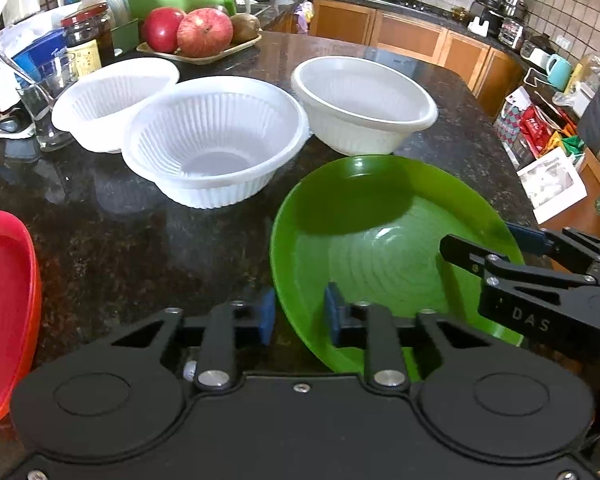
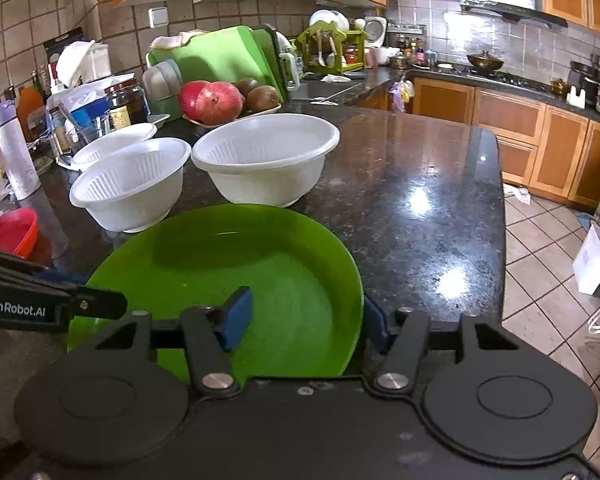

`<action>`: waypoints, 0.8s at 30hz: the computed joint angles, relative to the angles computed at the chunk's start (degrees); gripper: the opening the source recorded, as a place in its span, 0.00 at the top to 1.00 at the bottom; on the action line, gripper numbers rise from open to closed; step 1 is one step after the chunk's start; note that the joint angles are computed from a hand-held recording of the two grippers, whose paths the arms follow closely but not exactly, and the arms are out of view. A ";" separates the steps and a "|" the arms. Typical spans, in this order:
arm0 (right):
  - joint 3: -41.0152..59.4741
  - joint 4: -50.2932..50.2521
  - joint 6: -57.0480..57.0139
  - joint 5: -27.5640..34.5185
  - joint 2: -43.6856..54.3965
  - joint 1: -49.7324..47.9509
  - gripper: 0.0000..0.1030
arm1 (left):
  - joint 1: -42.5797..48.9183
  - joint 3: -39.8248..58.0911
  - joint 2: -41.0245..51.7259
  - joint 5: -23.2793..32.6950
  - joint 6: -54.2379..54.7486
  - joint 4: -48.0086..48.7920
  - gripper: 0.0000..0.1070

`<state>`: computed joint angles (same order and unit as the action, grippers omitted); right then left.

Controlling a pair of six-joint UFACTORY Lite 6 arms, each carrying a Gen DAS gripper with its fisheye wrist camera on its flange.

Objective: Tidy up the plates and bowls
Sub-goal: 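Carry the green plate with both tools over the magenta plate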

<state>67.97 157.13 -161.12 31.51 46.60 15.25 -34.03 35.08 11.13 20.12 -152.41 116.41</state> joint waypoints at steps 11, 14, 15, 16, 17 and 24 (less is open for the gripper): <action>-9.53 5.47 -3.90 2.35 -5.76 0.46 0.76 | -1.59 -3.84 -4.02 0.35 0.52 -1.24 0.72; -12.83 7.36 -4.94 3.58 -7.57 0.97 0.81 | -2.66 -5.95 -6.29 1.34 1.22 -2.50 0.72; -13.92 7.83 -5.03 3.98 -8.21 1.15 0.81 | -2.84 -6.77 -7.22 1.30 0.75 -2.08 0.72; -14.86 8.60 -5.27 4.37 -8.72 1.44 0.82 | -2.97 -7.65 -8.21 1.23 0.17 -1.47 0.72; -15.97 9.57 -5.66 4.83 -9.34 1.82 0.83 | -3.18 -8.34 -8.99 1.31 0.09 -1.34 0.72; -23.73 18.02 -8.77 9.00 -14.29 5.86 0.84 | -6.53 -13.34 -13.91 3.91 0.74 -2.92 0.72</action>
<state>44.24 175.15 -169.89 40.51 32.31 21.10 -40.56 21.74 -2.78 24.03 -151.67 113.48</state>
